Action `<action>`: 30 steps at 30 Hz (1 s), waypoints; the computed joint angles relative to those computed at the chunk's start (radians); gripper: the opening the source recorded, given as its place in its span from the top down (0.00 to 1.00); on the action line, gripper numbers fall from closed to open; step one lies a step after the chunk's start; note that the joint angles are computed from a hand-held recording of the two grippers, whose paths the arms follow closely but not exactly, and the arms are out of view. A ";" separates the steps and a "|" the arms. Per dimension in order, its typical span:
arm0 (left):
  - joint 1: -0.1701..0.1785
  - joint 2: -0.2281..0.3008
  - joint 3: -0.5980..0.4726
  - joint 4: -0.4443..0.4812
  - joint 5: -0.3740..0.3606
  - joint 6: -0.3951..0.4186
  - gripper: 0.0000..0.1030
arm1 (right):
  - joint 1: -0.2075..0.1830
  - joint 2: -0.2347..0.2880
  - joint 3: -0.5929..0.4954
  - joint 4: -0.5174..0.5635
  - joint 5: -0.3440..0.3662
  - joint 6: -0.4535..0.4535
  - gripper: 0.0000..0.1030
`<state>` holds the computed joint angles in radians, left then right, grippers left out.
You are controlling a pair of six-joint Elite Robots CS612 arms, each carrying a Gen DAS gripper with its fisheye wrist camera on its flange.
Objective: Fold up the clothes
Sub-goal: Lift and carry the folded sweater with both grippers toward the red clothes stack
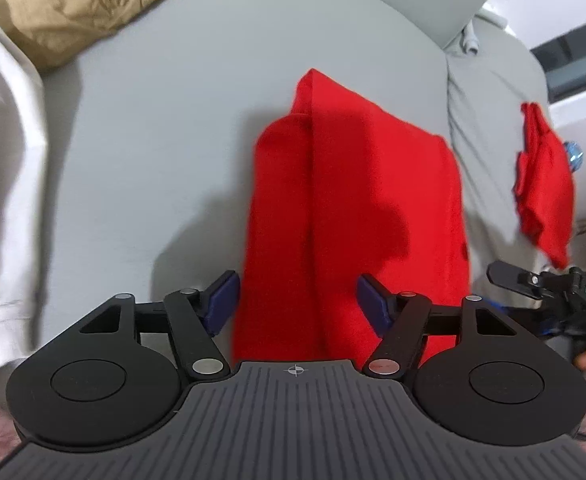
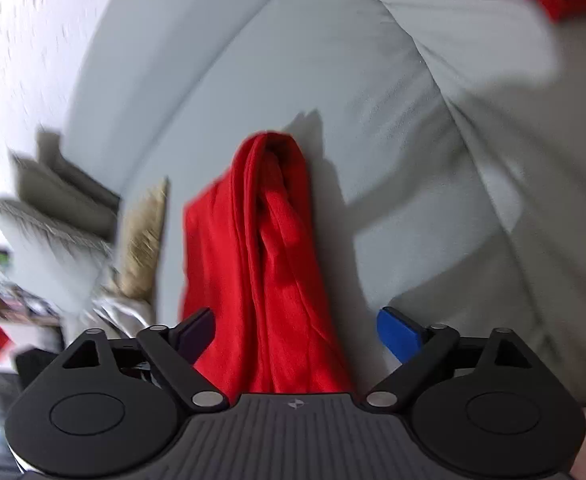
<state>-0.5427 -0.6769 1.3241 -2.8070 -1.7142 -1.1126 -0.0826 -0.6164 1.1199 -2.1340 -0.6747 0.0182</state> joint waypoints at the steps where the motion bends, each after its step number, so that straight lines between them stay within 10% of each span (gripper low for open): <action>1: 0.003 0.010 -0.005 -0.022 -0.022 -0.011 0.32 | 0.000 0.008 -0.005 0.017 0.030 0.001 0.11; 5: 0.005 0.039 -0.041 -0.035 -0.050 -0.003 0.29 | 0.014 0.011 -0.003 -0.011 0.012 -0.081 0.14; 8: 0.005 0.059 -0.072 -0.038 -0.055 0.017 0.33 | 0.027 0.002 0.011 -0.067 -0.041 -0.110 0.43; 9: 0.002 0.064 -0.087 -0.013 -0.046 0.041 0.46 | 0.033 -0.004 0.015 -0.079 -0.079 -0.120 0.67; 12: -0.015 0.052 -0.111 0.107 0.038 0.128 0.76 | 0.050 -0.030 0.044 -0.131 -0.186 -0.184 0.81; 21: -0.122 0.036 -0.263 0.409 0.431 0.340 0.87 | 0.104 -0.144 0.196 -0.442 -0.422 -0.431 0.85; 30: -0.151 0.157 -0.561 0.454 0.471 0.435 0.87 | 0.040 -0.152 0.165 -0.618 -0.459 -0.351 0.85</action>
